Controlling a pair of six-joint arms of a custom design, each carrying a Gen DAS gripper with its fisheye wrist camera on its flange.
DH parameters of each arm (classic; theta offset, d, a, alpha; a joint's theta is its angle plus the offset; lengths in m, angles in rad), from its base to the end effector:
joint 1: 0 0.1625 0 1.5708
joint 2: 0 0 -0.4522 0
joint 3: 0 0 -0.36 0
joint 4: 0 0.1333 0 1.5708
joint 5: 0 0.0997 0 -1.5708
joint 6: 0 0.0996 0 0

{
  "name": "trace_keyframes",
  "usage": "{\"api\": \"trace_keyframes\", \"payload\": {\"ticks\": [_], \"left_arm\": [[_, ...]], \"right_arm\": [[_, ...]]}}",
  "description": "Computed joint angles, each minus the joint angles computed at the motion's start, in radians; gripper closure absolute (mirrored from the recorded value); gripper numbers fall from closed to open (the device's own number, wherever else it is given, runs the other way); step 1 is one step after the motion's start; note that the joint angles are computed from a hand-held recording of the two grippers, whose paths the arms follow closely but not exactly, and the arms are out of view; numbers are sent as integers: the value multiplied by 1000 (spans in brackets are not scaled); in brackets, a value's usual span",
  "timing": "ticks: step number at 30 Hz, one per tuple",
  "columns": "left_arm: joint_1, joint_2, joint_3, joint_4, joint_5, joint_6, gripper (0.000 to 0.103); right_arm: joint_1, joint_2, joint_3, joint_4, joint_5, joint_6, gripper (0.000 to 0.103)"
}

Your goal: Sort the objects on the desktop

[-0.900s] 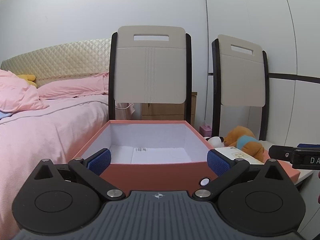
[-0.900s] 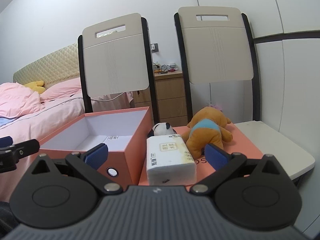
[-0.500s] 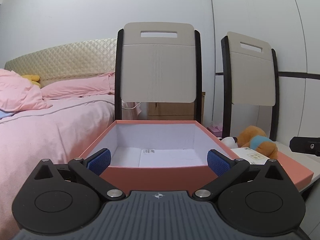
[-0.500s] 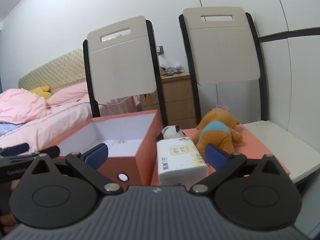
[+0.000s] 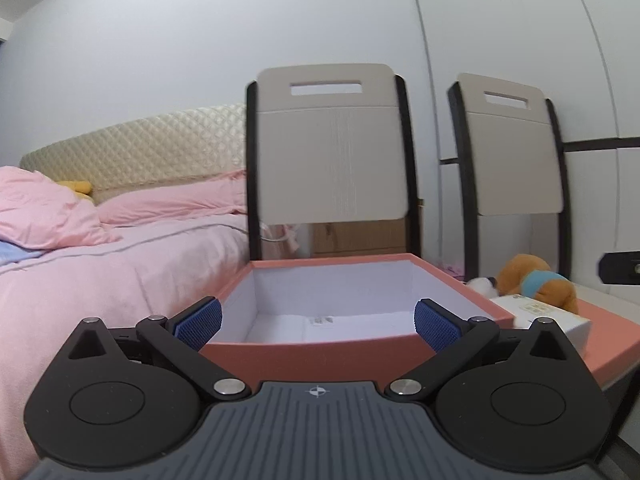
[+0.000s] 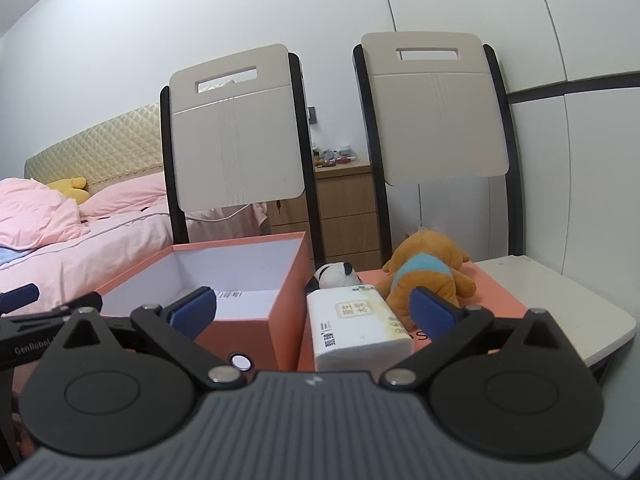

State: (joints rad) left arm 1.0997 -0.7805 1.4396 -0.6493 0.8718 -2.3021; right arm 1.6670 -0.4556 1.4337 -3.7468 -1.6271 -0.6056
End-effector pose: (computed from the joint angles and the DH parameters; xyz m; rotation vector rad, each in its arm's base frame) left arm -0.1333 -0.6966 0.1598 0.5562 1.7428 -1.5603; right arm 0.1978 -0.7204 0.1195 0.7663 -2.2251 1.5376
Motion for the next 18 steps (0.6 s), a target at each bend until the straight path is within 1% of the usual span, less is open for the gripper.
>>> {"api": "trace_keyframes", "payload": {"ticks": [1,3,6,8,11,12,15,18], "left_arm": [[1,0,-6,25,8,-17,0],[4,-2,-1,36,21,-34,0],[5,-11,28,-10,42,-27,0],[8,-16,54,-48,55,-14,0],[5,-4,51,-80,18,-1,0],[6,0,47,-82,11,3,0],[13,7,56,-122,8,17,0],[24,12,60,-143,21,10,0]], "right_arm": [[0,9,-4,-18,-1,-15,0],[0,34,-16,-66,5,-74,0],[-2,49,-32,-59,-8,-108,0],[-11,53,-42,-45,-3,-104,0],[-42,68,-47,-67,64,-76,0],[-48,76,-59,-65,74,-64,0],[-59,107,-107,-54,64,-55,0],[-60,116,-137,-13,52,-37,0]]}}
